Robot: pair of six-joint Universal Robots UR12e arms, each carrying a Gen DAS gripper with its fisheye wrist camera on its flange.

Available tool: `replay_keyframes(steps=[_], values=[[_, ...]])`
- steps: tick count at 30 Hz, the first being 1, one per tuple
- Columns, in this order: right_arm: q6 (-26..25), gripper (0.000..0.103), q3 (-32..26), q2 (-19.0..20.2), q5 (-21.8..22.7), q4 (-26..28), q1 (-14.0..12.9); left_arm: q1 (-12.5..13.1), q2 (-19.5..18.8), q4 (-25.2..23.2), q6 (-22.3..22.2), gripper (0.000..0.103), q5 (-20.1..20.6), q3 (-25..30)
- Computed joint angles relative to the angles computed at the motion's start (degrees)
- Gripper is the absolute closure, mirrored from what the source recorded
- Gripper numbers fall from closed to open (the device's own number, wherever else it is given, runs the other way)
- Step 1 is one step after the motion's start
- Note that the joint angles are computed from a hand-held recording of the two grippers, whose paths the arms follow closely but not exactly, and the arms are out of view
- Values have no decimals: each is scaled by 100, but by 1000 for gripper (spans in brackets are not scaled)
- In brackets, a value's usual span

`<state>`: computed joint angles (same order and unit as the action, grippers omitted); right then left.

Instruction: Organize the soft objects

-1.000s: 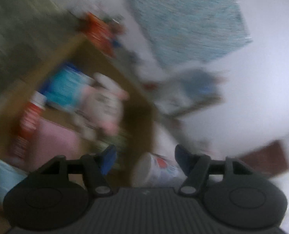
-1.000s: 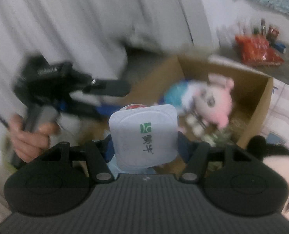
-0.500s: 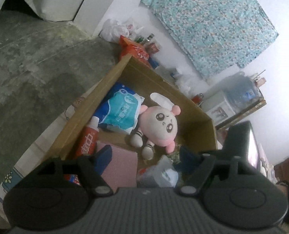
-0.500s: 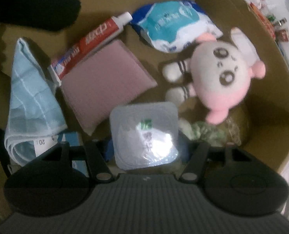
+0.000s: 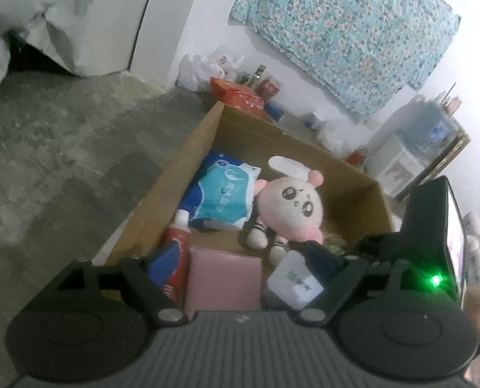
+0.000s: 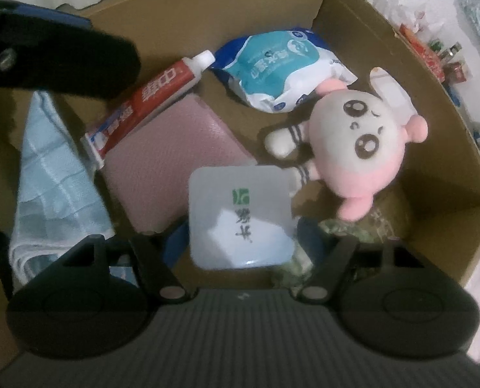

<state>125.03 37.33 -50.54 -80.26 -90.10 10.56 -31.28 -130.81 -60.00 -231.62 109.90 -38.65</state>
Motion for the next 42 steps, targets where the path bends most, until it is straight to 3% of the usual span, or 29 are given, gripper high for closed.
replay_keyframes(steps=[1,7,20,24,28,30,33,36,38,42], values=[[76,41,-6,18,3,14,-1,-13,-28,-86,57,17,61,61],[175,41,-47,33,94,164,-26,-65,-170,-539,230,17,351,344],[95,40,29,-8,53,137,-19,-87,-233,-660,362,17,391,419],[35,32,19,-14,162,188,-46,-85,-195,-634,374,17,370,346],[97,27,424,-321,529,-233,-179,-92,-44,-401,489,17,436,50],[233,26,630,-506,811,-398,-290,-85,136,20,805,17,314,-312],[376,26,933,-785,1226,-567,-476,-44,303,412,1547,17,-275,-640],[484,26,1141,-976,1524,-641,-619,-39,211,86,2189,18,-671,-450],[548,26,1252,-1069,1766,-655,-713,-27,50,-304,2396,24,-865,-158],[665,27,1464,-1203,2246,-720,-815,97,-315,-1155,2268,28,-1413,508]])
